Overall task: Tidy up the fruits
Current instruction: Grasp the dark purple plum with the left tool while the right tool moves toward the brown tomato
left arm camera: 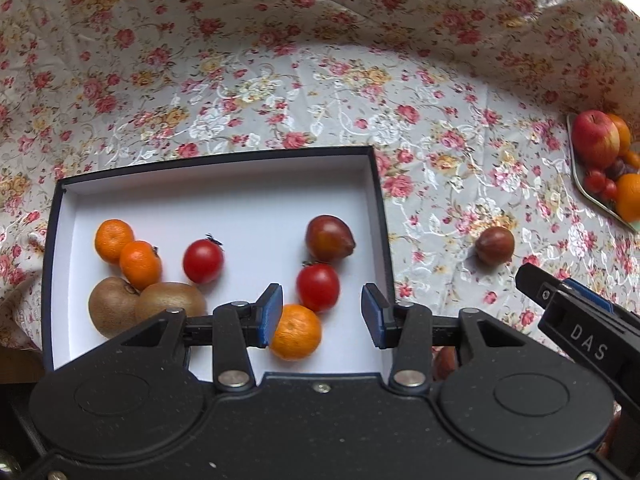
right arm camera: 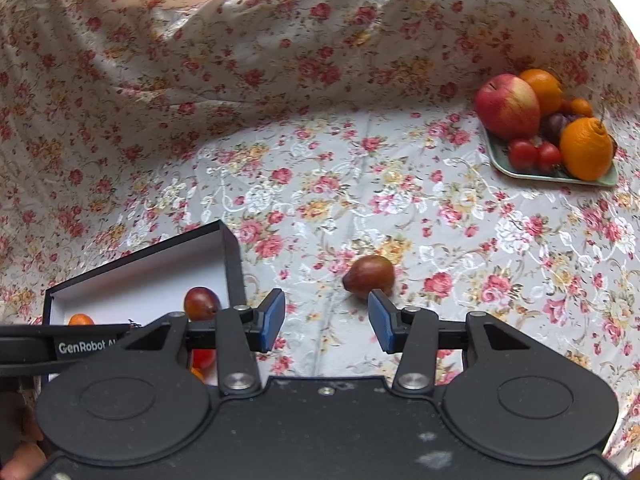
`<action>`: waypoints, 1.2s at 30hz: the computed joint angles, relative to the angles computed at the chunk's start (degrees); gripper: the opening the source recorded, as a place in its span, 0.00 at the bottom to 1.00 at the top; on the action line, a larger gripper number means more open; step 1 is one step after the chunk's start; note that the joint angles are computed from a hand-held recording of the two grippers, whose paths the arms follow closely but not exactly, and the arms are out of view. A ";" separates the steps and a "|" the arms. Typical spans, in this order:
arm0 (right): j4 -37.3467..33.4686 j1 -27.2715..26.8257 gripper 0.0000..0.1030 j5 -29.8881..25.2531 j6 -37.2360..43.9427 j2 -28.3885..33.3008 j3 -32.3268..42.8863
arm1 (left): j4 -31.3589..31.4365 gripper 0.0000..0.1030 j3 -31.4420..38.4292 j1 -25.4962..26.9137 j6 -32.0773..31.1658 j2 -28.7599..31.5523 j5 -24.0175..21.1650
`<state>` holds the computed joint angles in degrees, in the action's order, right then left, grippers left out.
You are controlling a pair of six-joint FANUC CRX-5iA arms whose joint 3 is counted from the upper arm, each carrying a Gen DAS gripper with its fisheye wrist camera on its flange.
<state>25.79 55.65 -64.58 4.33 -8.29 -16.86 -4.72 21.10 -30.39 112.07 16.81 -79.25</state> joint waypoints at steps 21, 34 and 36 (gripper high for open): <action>-2.98 -2.07 0.52 -7.38 -4.00 -8.25 -5.09 | 6.87 0.51 4.34 -5.48 -2.09 6.85 -2.53; -3.79 -2.49 0.52 -8.48 -3.96 -10.25 -6.22 | 5.17 0.51 5.59 -7.47 -3.06 8.53 -4.36; -3.82 -2.52 0.52 -8.59 -4.29 -10.33 -6.25 | 5.08 0.51 5.63 -7.64 -3.21 8.66 -4.49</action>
